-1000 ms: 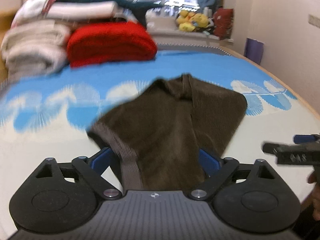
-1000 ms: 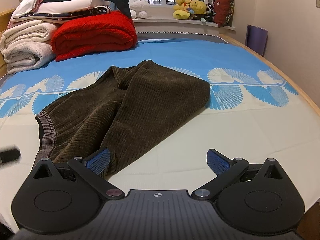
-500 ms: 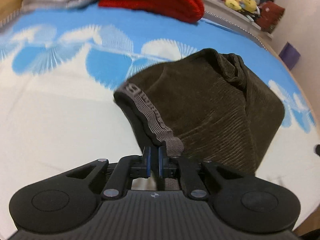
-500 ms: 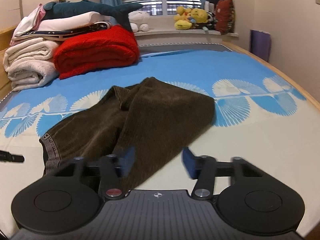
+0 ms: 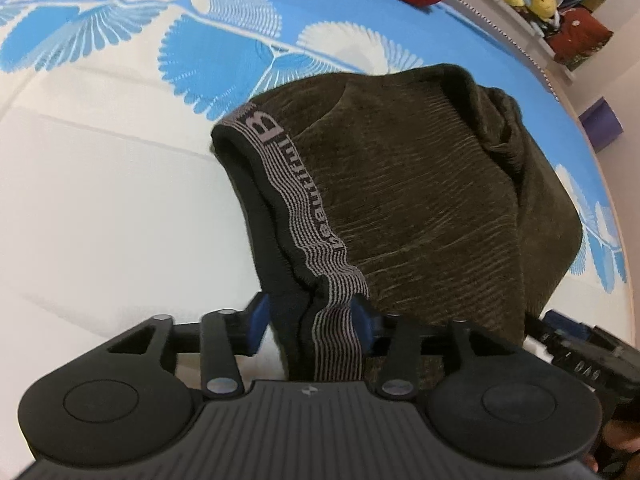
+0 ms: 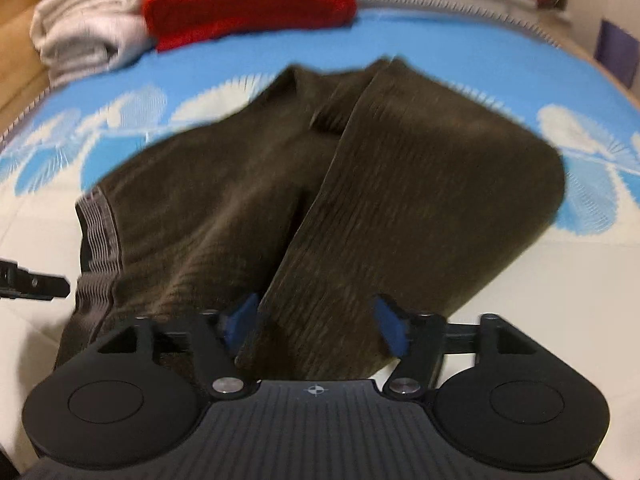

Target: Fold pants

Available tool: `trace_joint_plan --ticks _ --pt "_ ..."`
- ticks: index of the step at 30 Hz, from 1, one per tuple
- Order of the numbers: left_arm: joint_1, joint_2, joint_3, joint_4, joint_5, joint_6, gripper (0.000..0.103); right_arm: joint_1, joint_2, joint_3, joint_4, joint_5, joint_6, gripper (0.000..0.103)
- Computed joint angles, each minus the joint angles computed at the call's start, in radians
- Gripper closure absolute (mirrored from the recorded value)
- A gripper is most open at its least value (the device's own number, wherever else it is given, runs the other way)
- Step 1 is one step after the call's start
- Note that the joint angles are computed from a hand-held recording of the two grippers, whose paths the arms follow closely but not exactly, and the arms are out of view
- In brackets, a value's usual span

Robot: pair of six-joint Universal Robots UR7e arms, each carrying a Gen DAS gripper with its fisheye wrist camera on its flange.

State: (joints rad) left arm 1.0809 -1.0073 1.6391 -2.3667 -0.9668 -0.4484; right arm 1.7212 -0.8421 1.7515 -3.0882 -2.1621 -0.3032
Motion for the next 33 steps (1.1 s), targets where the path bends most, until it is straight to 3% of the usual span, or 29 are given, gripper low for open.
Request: trace_joint_plan --ticks 3,6,11,12,14,16,17,19,21,24,27,29,33 --pt "0.014 0.037 -0.042 0.035 -0.002 -0.019 0.034 -0.005 0.022 -0.037 0.08 -0.017 0.027 0.028" --pt "0.027 0.068 -0.075 0.062 -0.009 -0.032 0.029 -0.009 0.039 -0.062 0.13 -0.011 0.023 0.027" --pt "0.018 0.105 -0.089 0.07 0.023 0.022 0.022 -0.003 0.072 -0.085 0.159 -0.069 0.005 0.029" --pt "0.015 0.111 -0.09 0.073 0.032 0.038 0.022 -0.002 0.074 -0.084 0.145 -0.073 -0.003 0.033" --pt "0.006 0.118 -0.086 0.079 0.061 0.08 0.023 0.004 0.072 -0.079 0.121 -0.091 -0.024 0.071" --pt "-0.004 0.121 -0.076 0.066 0.088 0.119 0.028 0.003 0.055 -0.066 0.093 -0.092 -0.034 0.09" --pt "-0.007 0.12 -0.069 0.057 0.099 0.134 0.034 0.001 0.041 -0.06 0.077 -0.089 -0.031 0.093" --pt "-0.011 0.113 -0.056 0.033 0.112 0.163 0.047 0.002 -0.004 -0.03 0.013 -0.089 -0.023 0.094" --pt "-0.022 0.102 -0.032 -0.025 0.128 0.223 0.067 0.003 -0.047 0.002 -0.067 -0.103 -0.027 0.094" --pt "-0.044 0.076 0.028 -0.178 0.163 0.353 0.082 -0.011 -0.139 0.065 -0.105 -0.063 -0.008 0.095" --pt "-0.066 0.041 0.101 -0.416 0.202 0.522 0.087 -0.021 -0.226 0.132 -0.014 -0.011 -0.023 0.096" --pt "-0.069 0.013 0.13 -0.478 0.222 0.554 0.087 -0.023 -0.268 0.17 0.072 0.042 -0.078 0.103" --pt "-0.075 -0.021 0.17 -0.622 0.298 0.663 0.087 -0.011 -0.312 0.21 0.283 0.175 -0.18 0.103"
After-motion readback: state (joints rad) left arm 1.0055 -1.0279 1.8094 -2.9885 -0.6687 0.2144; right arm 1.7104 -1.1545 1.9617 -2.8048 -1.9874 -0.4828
